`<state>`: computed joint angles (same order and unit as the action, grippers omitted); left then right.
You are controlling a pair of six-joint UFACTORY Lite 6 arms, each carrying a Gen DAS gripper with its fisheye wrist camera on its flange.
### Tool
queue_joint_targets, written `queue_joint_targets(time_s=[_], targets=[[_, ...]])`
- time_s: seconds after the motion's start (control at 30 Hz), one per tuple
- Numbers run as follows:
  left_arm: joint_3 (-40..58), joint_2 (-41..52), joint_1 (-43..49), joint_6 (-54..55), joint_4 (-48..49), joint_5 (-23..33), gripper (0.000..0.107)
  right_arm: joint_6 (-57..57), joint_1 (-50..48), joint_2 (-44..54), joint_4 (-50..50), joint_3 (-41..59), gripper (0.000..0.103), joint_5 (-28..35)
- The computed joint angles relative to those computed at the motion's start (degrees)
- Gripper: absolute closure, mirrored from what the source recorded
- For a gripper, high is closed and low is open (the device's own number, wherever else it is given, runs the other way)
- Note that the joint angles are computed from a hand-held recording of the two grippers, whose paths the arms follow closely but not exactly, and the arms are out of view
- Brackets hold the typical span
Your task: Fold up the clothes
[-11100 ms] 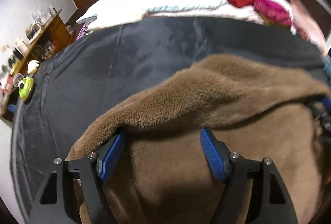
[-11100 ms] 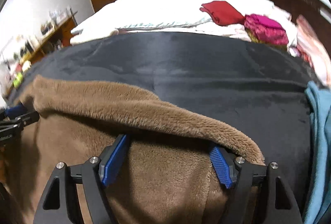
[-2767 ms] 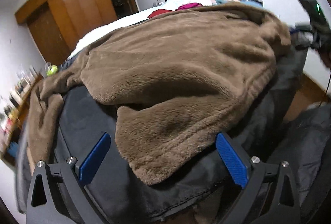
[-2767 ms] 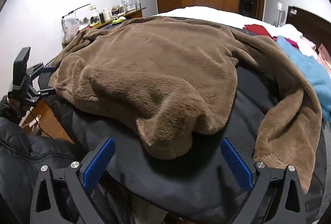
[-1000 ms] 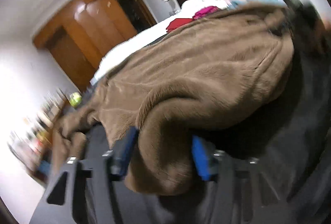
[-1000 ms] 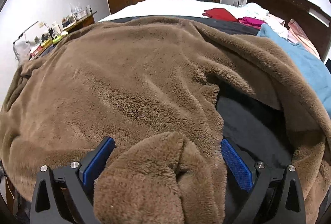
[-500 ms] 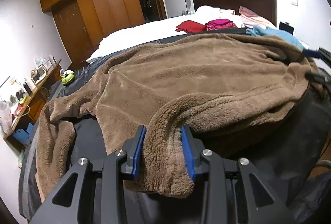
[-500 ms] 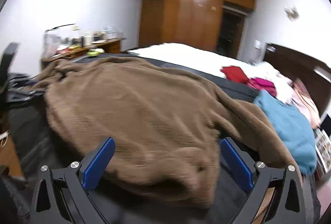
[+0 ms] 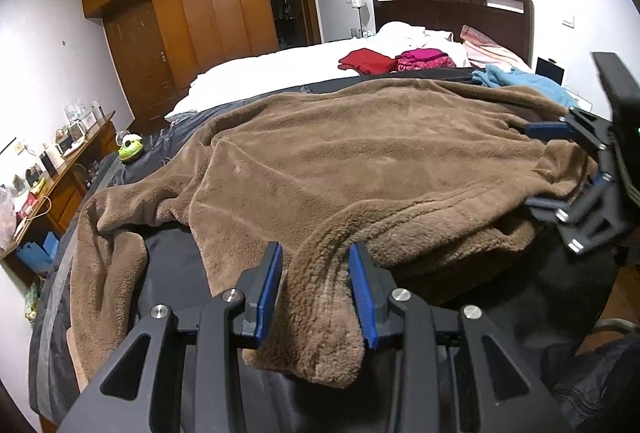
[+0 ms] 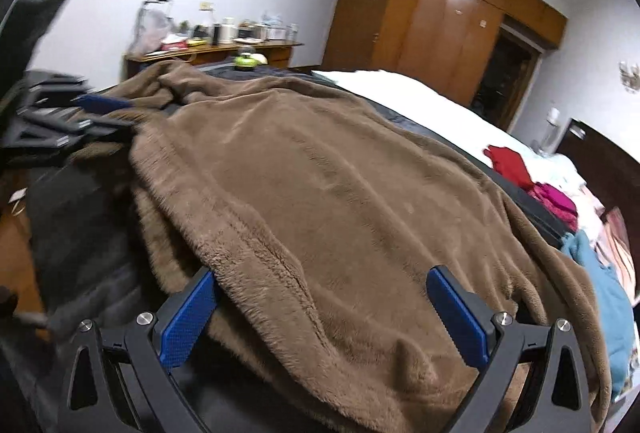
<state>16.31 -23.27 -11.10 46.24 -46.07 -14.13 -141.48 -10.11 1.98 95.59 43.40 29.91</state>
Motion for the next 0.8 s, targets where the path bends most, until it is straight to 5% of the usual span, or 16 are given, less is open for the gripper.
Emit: queue_joint_targets(time_s=[0.1, 0.2, 0.4, 0.6, 0.8], targets=[[-0.3, 0.5, 0.8, -4.0, 4.7, 0.3, 0.064, -3.4, 2.3, 1.7, 8.3, 1.7, 0.0, -5.7], [-0.3, 1.7, -0.1, -5.7, 6.0, -0.8, 0.06, 3.0, 3.1, 4.9, 4.4, 5.4, 0.0, -7.9], [-0.4, 3.2, -11.0, 9.1, -12.3, -12.0, 0.026, 22.8, 0.6, 7.2, -10.5, 11.3, 0.0, -2.5], [1.6, 5.5, -16.3, 11.0, -15.6, -15.0, 0.026, 45.8, -2.5, 13.4, -23.6, 22.6, 0.0, 8.4], [6.5, 11.2, -23.1, 9.7, -16.2, -16.4, 0.026, 44.8, -1.5, 13.6, -22.1, 22.2, 0.0, 8.6]])
